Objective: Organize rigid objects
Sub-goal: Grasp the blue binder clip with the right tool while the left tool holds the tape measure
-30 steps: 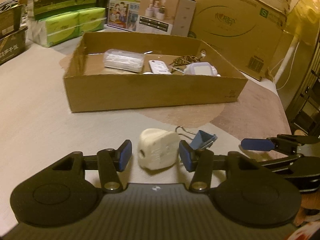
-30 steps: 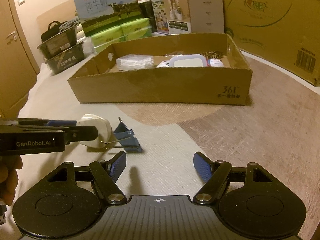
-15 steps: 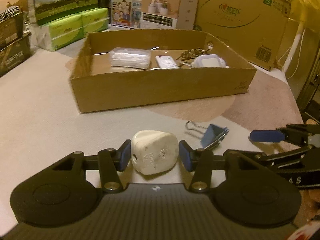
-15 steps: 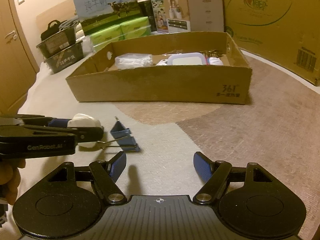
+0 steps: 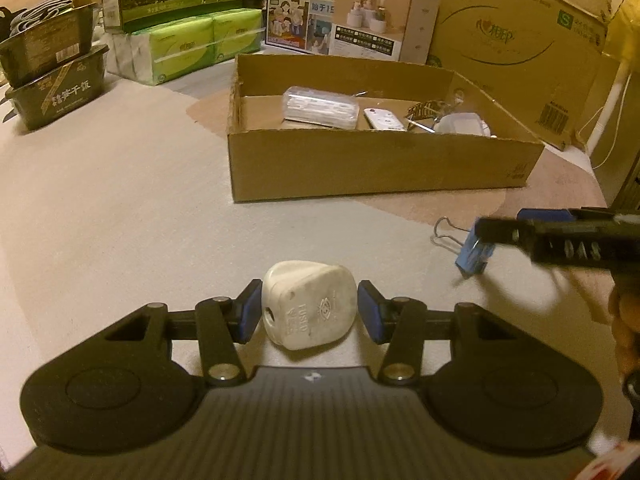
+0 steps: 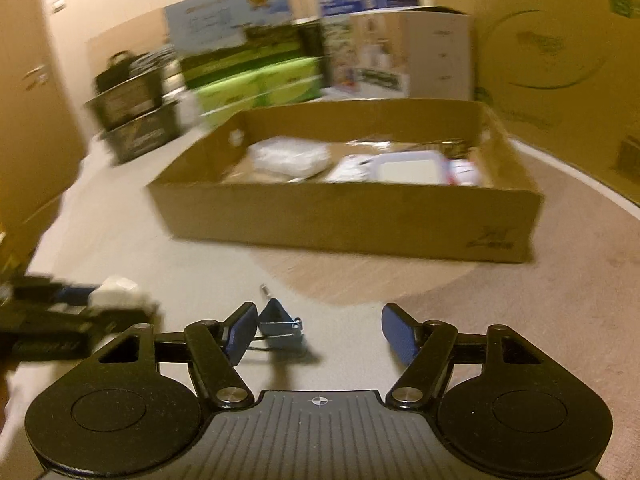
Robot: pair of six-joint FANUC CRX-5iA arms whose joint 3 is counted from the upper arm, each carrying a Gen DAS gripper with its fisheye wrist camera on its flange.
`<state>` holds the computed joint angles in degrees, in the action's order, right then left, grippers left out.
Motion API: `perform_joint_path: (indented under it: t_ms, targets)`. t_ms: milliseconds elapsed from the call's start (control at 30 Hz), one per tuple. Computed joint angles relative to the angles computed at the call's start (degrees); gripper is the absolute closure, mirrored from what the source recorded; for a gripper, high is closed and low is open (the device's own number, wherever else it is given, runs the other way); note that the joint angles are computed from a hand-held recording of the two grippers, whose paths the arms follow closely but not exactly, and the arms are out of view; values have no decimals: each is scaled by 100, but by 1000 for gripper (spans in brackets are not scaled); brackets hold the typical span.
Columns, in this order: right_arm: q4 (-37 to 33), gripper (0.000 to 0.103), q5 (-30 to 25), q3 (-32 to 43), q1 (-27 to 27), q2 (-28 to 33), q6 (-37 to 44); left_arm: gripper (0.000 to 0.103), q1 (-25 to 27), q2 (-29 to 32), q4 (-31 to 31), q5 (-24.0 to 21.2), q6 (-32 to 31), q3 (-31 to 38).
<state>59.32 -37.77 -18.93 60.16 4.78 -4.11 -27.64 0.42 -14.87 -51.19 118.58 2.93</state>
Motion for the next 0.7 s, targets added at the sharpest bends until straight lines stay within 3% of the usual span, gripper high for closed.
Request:
perform_joint_path:
  t_ms: [100, 200, 367, 533, 633, 700]
  targets:
    - [37, 34, -452, 70, 7, 28, -206, 56, 7, -12, 67, 100, -70, -54]
    - [89, 34, -451, -99, -68, -129, -297, 56, 13, 7, 113, 174, -98, -74]
    - [615, 34, 143, -699, -204, -553, -486, 56, -11, 26, 57, 194, -65, -61]
    - [708, 34, 797, -843, -232, -576, 378, 56, -115, -6, -148, 229, 60, -72]
    - [714, 34, 833, -729, -194, -394, 757, 44, -271, -27, -487, 160, 356, -17]
    - [676, 34, 829, -653, -207, -278, 920, 43, -392, -29, -726, 68, 598, 42]
